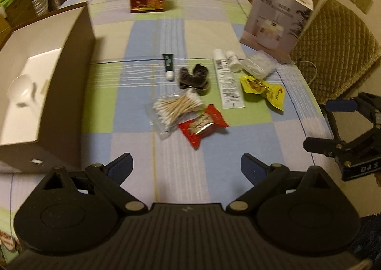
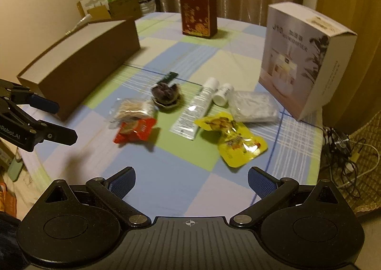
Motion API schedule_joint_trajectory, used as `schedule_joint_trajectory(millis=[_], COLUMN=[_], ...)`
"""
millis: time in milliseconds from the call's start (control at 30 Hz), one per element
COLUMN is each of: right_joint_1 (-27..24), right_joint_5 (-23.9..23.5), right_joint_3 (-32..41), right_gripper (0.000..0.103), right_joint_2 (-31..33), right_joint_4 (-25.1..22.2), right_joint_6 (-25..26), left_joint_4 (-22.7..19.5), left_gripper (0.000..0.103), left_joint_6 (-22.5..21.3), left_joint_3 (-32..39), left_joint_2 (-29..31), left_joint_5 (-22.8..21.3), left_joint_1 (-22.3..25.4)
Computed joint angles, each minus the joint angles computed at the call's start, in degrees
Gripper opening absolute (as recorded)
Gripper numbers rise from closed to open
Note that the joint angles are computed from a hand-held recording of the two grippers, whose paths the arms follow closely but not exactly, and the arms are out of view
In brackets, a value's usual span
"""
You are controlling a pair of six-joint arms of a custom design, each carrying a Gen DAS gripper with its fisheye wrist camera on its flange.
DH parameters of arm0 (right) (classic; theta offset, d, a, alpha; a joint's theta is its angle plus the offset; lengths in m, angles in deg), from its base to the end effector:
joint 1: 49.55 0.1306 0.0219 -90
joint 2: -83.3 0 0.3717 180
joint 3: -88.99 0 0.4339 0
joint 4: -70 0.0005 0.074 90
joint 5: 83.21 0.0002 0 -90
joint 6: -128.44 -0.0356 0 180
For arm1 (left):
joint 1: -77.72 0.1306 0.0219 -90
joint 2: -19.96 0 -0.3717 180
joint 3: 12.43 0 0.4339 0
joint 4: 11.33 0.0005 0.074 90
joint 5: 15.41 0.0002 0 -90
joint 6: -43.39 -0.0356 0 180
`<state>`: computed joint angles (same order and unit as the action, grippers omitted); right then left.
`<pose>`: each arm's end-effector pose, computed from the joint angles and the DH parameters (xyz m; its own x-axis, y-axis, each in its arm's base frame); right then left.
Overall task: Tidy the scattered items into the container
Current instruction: 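Move both tools back toward the remaining items on the table, then grasp the red candy packet with the left tool while the right tool grasps the yellow snack bag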
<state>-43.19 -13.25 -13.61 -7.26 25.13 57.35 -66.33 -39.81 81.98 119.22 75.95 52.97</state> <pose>0.4967 0.0671 0.3216 -0.6937 -0.3837 -0.6095 -0.5442 0.8336 0.0947 0.5161 -0.2394 0.3659 -0.8306 0.2526 -0.4963 0.3334 0.9394 -0.0798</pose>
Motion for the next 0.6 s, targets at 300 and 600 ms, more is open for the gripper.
schedule_joint_trajectory(millis=[300, 600], right_joint_1=[-1.81, -3.83], right_joint_5=[0.16, 1.56], right_joint_3=[2.71, 6.07], right_gripper=[0.103, 0.103], right_joint_2=[4.62, 8.89], right_joint_4=[0.15, -0.45], right_joint_6=[0.15, 0.35], left_joint_4=[3.45, 5.1], left_gripper=[0.077, 0.06], left_joint_6=[-9.15, -23.09], left_joint_3=[2.19, 6.89], left_joint_2=[4.53, 11.34], left_joint_5=[0.57, 3.33], left_joint_1=[-0.71, -0.82])
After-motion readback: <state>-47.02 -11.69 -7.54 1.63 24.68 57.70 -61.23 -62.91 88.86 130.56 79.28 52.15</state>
